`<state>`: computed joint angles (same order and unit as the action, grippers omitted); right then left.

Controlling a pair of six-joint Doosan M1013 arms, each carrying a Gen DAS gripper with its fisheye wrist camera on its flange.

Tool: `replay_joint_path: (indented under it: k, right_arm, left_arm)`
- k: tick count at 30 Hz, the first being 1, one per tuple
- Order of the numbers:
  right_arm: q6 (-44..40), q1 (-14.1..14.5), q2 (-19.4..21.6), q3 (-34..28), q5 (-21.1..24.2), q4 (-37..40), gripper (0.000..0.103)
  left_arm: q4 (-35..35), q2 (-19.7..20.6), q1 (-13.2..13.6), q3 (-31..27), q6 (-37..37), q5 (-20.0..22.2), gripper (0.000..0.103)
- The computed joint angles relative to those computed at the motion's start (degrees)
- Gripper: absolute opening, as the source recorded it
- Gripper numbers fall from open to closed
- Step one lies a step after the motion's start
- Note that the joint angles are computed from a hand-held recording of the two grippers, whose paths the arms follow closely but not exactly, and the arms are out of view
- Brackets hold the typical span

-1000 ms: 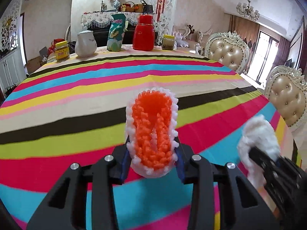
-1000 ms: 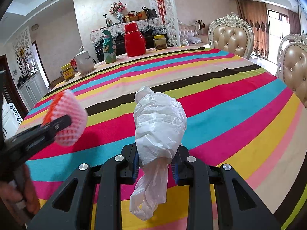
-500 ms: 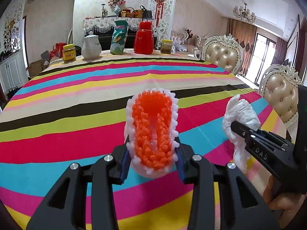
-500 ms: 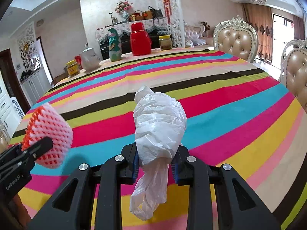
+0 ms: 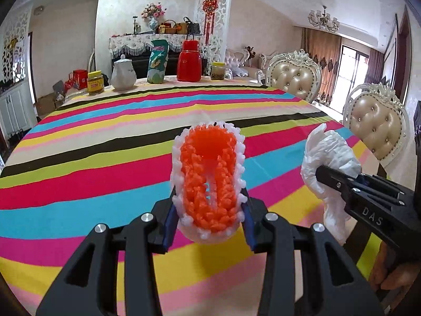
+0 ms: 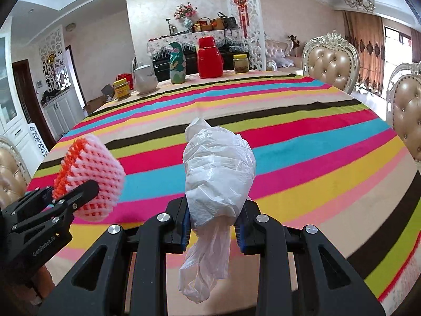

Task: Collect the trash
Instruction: 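Carry plastic bag and foam net to the pink bin while both tools release them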

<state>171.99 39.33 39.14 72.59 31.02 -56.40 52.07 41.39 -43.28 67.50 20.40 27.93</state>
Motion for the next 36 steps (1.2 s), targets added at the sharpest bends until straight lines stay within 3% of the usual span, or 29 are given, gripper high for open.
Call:
replay_joint_path:
  k: [11, 18, 24, 29, 33, 36]
  right_arm:
    - [5.6, 1.2, -3.0, 5.8, -2.1, -4.5, 0.028]
    - [9.8, 1.8, -4.8, 9.5, -2.9, -8.9, 0.028]
    - [19.5, 2.0, -7.8, 14.9, -2.6, -16.6, 0.028]
    - [26.5, 2.1, -10.9, 20.2, 0.3, -20.5, 0.028]
    - [30.4, 2.2, -13.0, 23.7, 4.2, -21.4, 0.028]
    - [34.0, 2.2, -15.1, 26.9, 7.9, -21.6, 0.028]
  left_arm:
    - [3.6, -2.2, -1.2, 4.3, -3.6, -1.7, 0.040]
    - [1.4, -2.4, -1.6, 4.9, -0.7, -2.4, 0.040]
    - [-0.9, -2.2, -2.5, 4.1, 3.3, -3.8, 0.040]
    - [-5.9, -1.3, -3.5, 2.1, 10.8, -6.5, 0.040]
    - [-18.2, 0.4, -4.6, -1.2, 25.6, -9.0, 0.040]
    - [-33.0, 2.3, -5.5, -4.8, 42.2, -9.8, 0.040]
